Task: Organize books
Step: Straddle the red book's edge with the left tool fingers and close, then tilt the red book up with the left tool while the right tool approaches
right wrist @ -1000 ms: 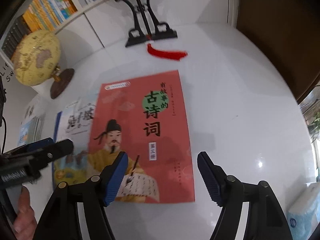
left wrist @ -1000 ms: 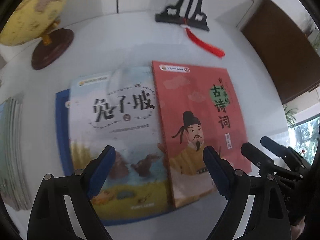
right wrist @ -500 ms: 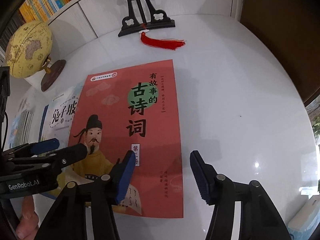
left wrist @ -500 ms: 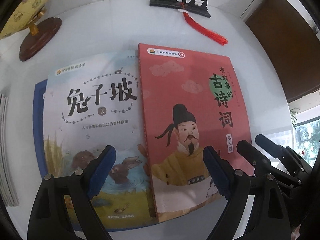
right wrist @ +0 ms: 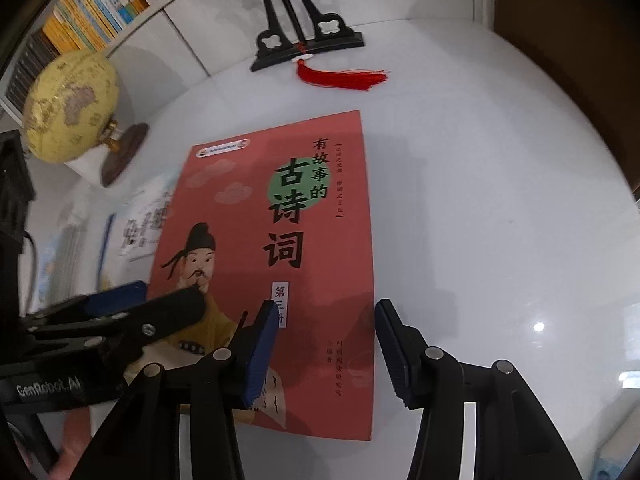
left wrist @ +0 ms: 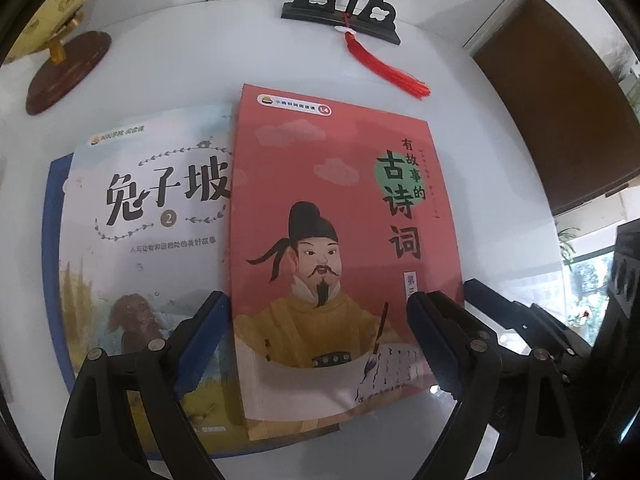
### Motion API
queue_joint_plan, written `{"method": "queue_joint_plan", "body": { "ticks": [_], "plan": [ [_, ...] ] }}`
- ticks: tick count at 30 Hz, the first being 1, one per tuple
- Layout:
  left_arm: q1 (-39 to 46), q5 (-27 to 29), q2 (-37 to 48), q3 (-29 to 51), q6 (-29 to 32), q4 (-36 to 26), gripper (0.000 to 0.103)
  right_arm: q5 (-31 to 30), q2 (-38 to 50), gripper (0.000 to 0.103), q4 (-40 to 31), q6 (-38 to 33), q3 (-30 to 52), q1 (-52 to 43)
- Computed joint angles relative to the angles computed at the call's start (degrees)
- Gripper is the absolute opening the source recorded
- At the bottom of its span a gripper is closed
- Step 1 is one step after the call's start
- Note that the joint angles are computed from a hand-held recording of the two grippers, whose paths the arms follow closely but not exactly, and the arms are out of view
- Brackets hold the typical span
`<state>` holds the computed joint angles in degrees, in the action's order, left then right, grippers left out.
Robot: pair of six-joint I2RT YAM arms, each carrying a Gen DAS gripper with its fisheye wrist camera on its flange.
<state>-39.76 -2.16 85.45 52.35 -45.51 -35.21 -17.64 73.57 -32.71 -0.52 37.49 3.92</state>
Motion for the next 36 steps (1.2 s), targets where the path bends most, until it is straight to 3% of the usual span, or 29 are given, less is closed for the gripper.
{"method": "queue_joint_plan", "body": {
  "ticks": [5, 9, 13, 18, 23, 28, 32, 36],
  "plan": [
    [1.8, 2.0, -6.5, -4.7, -0.5, 1.6, 0.088, 0.0, -0.7, 0.05, 0.0, -0.6, -0.4, 1.1],
    [2.1, 0.9, -14.6, -7.4, -0.6, -2.7, 0.088, -3.4, -0.4, 0.05, -0.8, -0.8, -0.4, 2.0],
    [2.7, -1.6, -21.4, -9.9, -1.8, -8.3, 0.088, -2.6, -2.5, 0.05, -1.4, 2.1, -0.3, 9.5],
    [9.7, 1.2, -28.2, -14.1, -1.1, -10.9, 0.088, -2.0, -3.4, 0.05, -0.4, 6.0, -0.1, 18.6],
    [16.6, 8.4, -31.2, -18.8, 1.5, -8.4, 0.088, -1.9, -1.8, 0.05, 1.4, 7.0, -0.3, 21.5],
    [13.6, 11.6, -29.5, -20.1, 0.1, -2.6, 0.088, -2.8, 2.4, 0.05, 3.5, 7.7, 0.8, 21.2],
    [11.0, 6.5, -32.7, -19.1, -1.2, -5.6, 0.085, -0.7, 1.2, 0.049, 3.0, 8.5, 1.6, 24.6],
    [19.9, 5.6, -39.7, -20.2, 2.3, -12.6, 0.085, 2.8, 1.0, 0.049, 2.1, 8.0, 2.4, 26.5]
  ]
}}
